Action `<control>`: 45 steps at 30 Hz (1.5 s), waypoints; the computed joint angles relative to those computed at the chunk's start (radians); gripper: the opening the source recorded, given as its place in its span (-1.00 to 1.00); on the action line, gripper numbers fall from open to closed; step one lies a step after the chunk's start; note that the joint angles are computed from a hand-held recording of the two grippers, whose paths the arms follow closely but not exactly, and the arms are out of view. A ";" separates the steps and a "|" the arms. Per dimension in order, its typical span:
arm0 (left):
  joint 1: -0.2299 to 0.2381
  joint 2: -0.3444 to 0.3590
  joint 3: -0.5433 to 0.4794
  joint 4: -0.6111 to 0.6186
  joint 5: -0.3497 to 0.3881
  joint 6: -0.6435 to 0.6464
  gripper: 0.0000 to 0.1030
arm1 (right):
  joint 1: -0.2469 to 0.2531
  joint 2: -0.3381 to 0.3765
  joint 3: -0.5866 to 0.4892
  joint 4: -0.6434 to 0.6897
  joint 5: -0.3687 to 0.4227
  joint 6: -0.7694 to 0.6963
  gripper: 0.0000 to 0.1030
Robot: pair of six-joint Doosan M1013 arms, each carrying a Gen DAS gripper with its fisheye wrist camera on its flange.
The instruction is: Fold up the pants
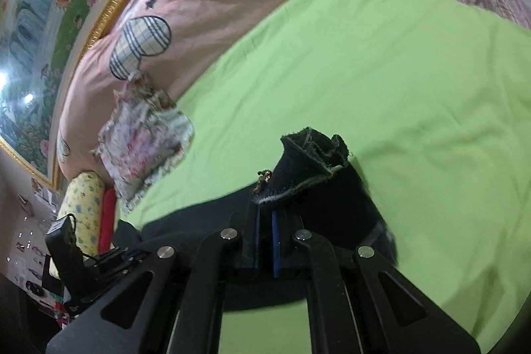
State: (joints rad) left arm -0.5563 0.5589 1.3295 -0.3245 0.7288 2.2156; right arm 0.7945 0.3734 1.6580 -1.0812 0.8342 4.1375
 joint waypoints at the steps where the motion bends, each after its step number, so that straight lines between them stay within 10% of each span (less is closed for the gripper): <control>1: 0.000 0.000 0.006 0.002 0.003 0.000 -0.84 | 0.003 0.002 0.008 0.010 -0.006 0.019 -0.88; 17: 0.026 0.008 0.033 -0.066 0.083 0.007 -0.43 | 0.042 0.028 -0.007 0.171 0.082 0.001 -0.74; 21: 0.056 -0.023 0.062 -0.105 0.048 -0.024 0.10 | 0.072 0.042 -0.071 0.233 0.256 -0.067 -0.02; 25: 0.099 -0.042 0.076 -0.084 -0.005 -0.131 0.14 | 0.099 0.050 -0.106 0.139 0.312 -0.082 0.02; 45: 0.231 0.017 -0.062 0.049 0.010 -0.554 0.24 | 0.011 0.263 -0.457 0.250 -0.088 -0.712 0.02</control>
